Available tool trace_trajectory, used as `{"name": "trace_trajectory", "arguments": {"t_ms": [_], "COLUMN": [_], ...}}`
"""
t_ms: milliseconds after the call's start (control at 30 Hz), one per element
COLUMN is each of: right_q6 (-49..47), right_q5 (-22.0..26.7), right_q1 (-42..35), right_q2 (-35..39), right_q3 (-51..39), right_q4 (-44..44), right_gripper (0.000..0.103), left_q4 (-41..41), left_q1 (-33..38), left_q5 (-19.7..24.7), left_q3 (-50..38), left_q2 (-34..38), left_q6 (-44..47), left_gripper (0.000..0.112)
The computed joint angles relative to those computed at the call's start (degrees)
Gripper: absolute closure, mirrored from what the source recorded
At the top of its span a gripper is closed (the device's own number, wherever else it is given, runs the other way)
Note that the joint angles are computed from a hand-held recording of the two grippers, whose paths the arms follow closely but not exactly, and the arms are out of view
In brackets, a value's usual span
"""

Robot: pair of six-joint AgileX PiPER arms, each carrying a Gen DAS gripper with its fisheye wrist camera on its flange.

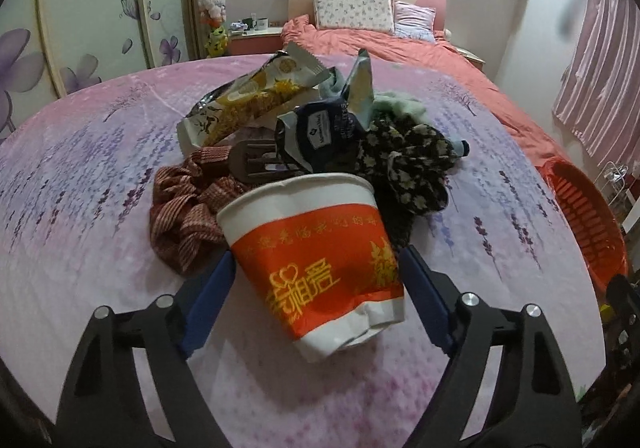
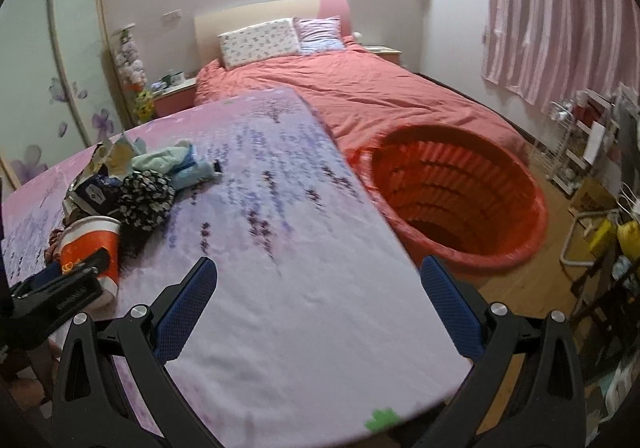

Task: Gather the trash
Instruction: 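Grasp the orange-white paper cup with the left tool while the right tool grasps the floral scrunchie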

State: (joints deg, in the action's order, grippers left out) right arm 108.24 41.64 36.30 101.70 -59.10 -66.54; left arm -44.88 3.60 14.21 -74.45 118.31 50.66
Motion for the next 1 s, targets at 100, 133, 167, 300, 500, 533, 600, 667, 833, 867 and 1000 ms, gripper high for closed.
{"name": "trace_trajectory", "arguments": {"t_ms": [100, 133, 167, 300, 500, 533, 600, 667, 833, 867, 1000], "right_q6": [-3.5, -4.4, -5.3, -10.7, -29.3, -33.0, -41.2, -47.4, -53.2, -54.0, -57.5], "right_q5": [-2.4, -3.2, -4.1, -8.7, -16.3, -17.1, -17.4, -17.6, -16.0, -15.8, -14.7], "right_q1": [-1.5, -1.8, -2.1, -4.0, -7.7, -8.1, -8.5, -8.8, -8.4, -8.5, -8.6], "right_q2": [2.5, 3.4, 4.2, 7.1, 14.5, 15.6, 18.3, 20.2, 23.6, 24.1, 26.1], "right_q3": [-3.7, -4.9, -5.9, -10.2, -21.9, -23.8, -28.7, -32.0, -37.7, -38.4, -41.5], "right_q4": [0.6, 0.7, 0.9, 4.1, 19.9, 23.4, 31.0, 36.9, 41.7, 42.5, 45.2], "right_gripper": [0.002, 0.003, 0.003, 0.013, 0.034, 0.036, 0.038, 0.039, 0.04, 0.041, 0.064], "left_q4": [2.6, 2.8, 1.7, 1.3, 2.2, 1.8, 0.5, -1.0, -4.3, -4.9, -5.4], "left_q1": [0.0, 0.2, 0.7, 2.1, 5.7, 6.5, 7.6, 8.4, 9.4, 9.5, 9.8], "left_q5": [1.3, 1.6, 2.6, 4.6, 10.1, 11.1, 13.0, 14.5, 16.4, 16.5, 17.8], "left_q3": [-2.5, -2.8, -3.5, -5.7, -10.3, -10.9, -11.6, -12.0, -12.8, -12.8, -14.3], "left_q2": [1.8, 2.1, 2.6, 3.7, 6.0, 6.3, 6.6, 7.0, 7.6, 7.6, 8.7], "left_q6": [-1.9, -1.7, -0.2, 0.6, 0.5, 0.9, 2.3, 3.9, 7.5, 8.0, 8.0], "left_gripper": [0.041, 0.042, 0.043, 0.044, 0.051, 0.051, 0.051, 0.051, 0.053, 0.054, 0.057]}}
